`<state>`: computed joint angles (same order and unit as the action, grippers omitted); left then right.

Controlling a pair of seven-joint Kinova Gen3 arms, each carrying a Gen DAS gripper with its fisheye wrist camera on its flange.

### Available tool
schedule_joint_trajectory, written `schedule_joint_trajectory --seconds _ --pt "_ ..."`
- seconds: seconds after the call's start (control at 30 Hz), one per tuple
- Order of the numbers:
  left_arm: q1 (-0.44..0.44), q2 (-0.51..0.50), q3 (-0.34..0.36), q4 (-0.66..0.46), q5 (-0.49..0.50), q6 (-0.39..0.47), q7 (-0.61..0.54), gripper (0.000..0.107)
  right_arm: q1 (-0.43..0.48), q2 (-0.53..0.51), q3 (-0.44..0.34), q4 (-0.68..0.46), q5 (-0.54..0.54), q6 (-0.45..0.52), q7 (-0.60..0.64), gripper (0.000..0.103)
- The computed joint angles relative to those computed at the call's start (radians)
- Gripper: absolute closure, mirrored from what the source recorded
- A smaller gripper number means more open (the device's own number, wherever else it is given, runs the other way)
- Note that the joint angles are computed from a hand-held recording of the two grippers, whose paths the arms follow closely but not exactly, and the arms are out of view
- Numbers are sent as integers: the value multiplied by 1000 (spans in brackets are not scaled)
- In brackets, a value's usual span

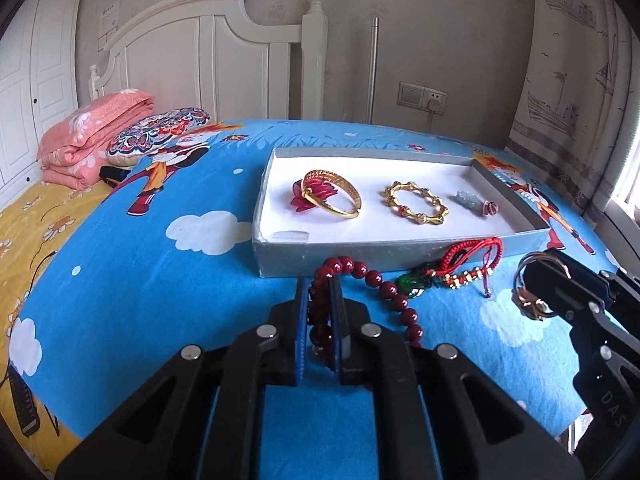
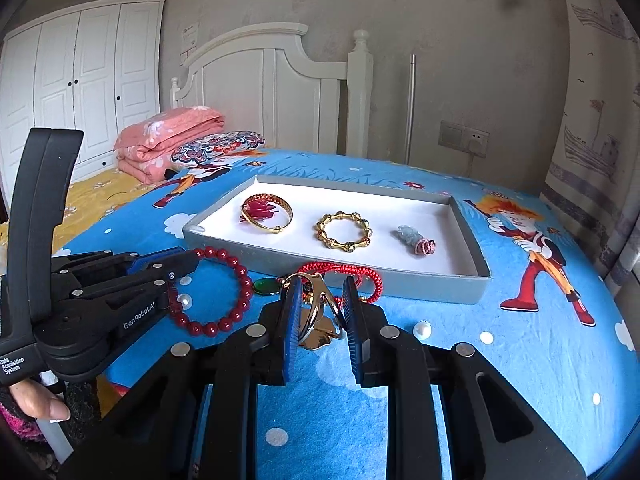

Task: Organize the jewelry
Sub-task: 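Grasp the red bead bracelet with the left gripper while the right holds the gold charm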

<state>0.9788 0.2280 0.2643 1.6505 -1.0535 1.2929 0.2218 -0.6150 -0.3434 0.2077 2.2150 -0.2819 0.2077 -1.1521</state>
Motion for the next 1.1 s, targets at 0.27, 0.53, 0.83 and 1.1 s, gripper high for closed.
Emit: schedule_joint_trajectory --seconds 0.27,0.53,0.83,1.1 --pt "54 4 17 -52 -39 48 -14 98 31 -60 -15 18 20 8 -31 82" --pt "118 15 27 -91 -67 108 -19 98 84 -107 -49 27 60 26 -73 82" --pt "200 45 24 -108 -115 231 34 98 154 -126 -133 35 109 12 -144 82" --pt "210 51 22 -113 -125 242 28 98 158 -117 -138 29 134 16 -183 82"
